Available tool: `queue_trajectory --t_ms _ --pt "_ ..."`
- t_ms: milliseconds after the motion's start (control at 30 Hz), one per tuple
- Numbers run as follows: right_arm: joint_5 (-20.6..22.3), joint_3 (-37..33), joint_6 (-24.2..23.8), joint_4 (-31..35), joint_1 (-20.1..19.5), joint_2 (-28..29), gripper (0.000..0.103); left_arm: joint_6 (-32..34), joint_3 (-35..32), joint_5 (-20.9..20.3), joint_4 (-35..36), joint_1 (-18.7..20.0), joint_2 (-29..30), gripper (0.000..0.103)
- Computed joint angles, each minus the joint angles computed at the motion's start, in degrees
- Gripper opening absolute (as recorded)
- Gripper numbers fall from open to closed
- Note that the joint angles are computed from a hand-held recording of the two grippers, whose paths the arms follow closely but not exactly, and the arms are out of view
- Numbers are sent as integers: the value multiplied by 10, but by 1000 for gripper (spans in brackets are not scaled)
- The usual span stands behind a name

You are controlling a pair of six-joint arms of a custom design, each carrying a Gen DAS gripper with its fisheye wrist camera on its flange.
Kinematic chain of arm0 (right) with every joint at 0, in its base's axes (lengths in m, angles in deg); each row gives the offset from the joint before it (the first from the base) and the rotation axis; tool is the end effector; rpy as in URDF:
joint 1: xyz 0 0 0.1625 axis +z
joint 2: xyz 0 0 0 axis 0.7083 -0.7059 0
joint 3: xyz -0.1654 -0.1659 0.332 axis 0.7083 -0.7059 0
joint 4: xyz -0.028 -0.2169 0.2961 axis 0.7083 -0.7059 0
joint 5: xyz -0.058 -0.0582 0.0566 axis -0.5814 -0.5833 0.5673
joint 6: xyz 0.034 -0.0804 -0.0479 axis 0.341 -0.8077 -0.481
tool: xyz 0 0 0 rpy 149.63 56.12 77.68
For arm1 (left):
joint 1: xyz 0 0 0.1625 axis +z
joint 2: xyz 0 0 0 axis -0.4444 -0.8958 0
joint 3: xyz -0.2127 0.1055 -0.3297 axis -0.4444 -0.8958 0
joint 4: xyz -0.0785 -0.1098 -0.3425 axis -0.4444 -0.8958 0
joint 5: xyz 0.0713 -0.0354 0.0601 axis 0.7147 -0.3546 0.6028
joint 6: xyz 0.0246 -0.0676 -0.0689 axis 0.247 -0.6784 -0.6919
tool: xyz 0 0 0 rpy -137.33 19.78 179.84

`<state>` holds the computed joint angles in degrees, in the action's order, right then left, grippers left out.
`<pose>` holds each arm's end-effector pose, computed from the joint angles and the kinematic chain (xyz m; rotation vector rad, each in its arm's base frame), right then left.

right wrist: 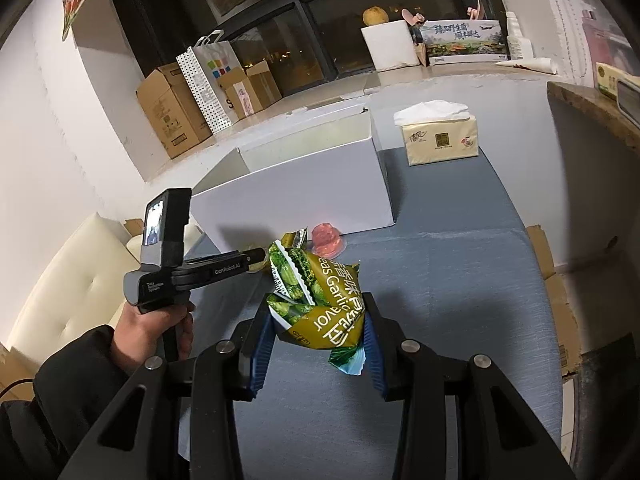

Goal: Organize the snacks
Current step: 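Grasp a yellow jelly cup with the left gripper while the right holds the green packet, then drop the green packet and jelly cup into the white box with both grippers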

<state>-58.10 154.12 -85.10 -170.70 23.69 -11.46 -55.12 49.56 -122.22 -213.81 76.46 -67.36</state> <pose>-0.0048 -0.3623 0.2367 0.0508 -2.3442 1.2743 -0.2725 -0.6059 -0.1249 0.9797 2.5182 -0.5243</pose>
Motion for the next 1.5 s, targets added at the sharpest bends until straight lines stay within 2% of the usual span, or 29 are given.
queue_trajectory --t_ms 200,467,600,733,833,967,1133,1233,1267,1300,1333,1367,1500 --pt "6 -5 -1 2 7 8 44 19 79 -25 -75 -5 -44 37" --pt "-6 -40 -5 24 44 26 44 21 199 -55 -165 -37 -128 37" --pt "-24 -76 -12 55 71 29 44 31 202 -66 -171 -43 -148 37" --pt "-37 -139 -10 113 96 23 44 48 163 -61 -152 -44 -153 37" --pt "-50 -203 -7 165 110 24 44 64 106 -57 -128 -43 -138 37" --pt "-73 -288 -6 229 124 37 44 72 -3 -53 -63 -32 -99 37" --pt "-89 -373 -15 278 128 59 44 92 -102 -38 -3 -21 -54 37" --pt "-96 -397 -12 304 123 66 44 100 -135 -28 16 -17 -32 39" --pt "-97 -400 -11 311 121 67 50 99 -145 -21 27 -16 -25 43" --pt "-106 -406 -12 313 121 72 57 97 -152 -11 32 -15 -19 65" --pt "-117 -410 -12 306 120 78 81 94 -153 -6 33 -14 -17 94" --pt "-117 -409 -11 302 118 79 99 94 -151 -4 23 -14 -15 103" --pt "-124 -391 -16 266 114 78 103 99 -134 -4 10 -12 -20 103"
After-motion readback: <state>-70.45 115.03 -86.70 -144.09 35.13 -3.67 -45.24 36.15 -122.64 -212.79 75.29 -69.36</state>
